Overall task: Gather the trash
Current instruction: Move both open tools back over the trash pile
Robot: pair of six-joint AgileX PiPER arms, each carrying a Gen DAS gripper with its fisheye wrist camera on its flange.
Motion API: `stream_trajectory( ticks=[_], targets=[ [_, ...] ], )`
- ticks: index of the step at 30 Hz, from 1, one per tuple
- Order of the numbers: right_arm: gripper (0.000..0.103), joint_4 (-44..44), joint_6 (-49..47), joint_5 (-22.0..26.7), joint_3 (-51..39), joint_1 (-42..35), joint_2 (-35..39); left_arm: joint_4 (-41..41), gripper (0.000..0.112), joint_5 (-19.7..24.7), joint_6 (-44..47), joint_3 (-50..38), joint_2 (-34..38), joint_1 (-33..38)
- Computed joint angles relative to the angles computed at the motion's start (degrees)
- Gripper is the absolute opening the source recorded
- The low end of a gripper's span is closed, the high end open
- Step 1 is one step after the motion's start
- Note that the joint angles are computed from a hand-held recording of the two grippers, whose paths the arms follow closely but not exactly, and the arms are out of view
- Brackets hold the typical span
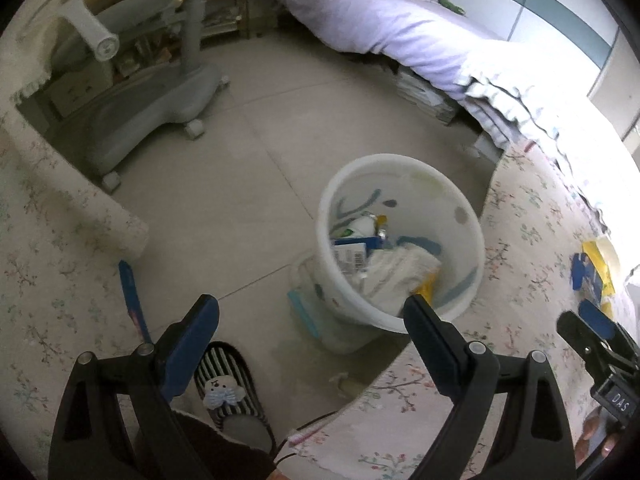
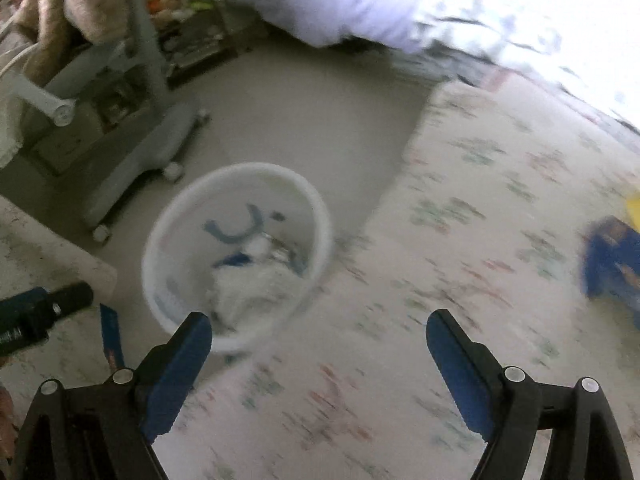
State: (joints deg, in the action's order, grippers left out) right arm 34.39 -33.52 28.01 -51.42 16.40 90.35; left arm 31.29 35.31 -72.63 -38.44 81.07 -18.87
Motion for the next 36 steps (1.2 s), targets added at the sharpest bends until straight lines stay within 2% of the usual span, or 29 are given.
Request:
stream_trajectory(
  ticks=[2, 10, 19, 24, 30, 36],
  targets=[
    [0.091, -1.15, 0.12, 0.96, 1.12, -2.95, -1.67, 0.28, 0.095, 0.33, -0.73, -1.01, 0.72, -1.94],
    [0.091, 0.81, -10.30, 4.46, 4.29, -19.85, -5.16, 0.27, 0.095, 1.50, -3.61, -7.26, 5.71, -10.49],
    [0.091, 8.04, -27.90, 7.95, 4.76, -39.40, -3.07, 0.04, 0.095, 3.91, -3.93, -18.84, 15.90, -18.67],
    [0.091, 9.46, -34.41, 8.64, 3.13, -47.61, 0.38, -0.13, 0.095, 5.42, -2.66, -27.13, 22.96, -21.80],
    [0.091, 8.32, -34.85, 8.47, -1.19, -53.23, 6.10, -0.87, 0.095, 7.63, 0.39, -38.30, 31.82, -24.37],
    [0.091, 7.59, -33.09, 6.72, -4.24, -53.99, 10.53, -4.77, 0.095, 7.47, 4.61, -48.25, 39.48, -24.97]
  ],
)
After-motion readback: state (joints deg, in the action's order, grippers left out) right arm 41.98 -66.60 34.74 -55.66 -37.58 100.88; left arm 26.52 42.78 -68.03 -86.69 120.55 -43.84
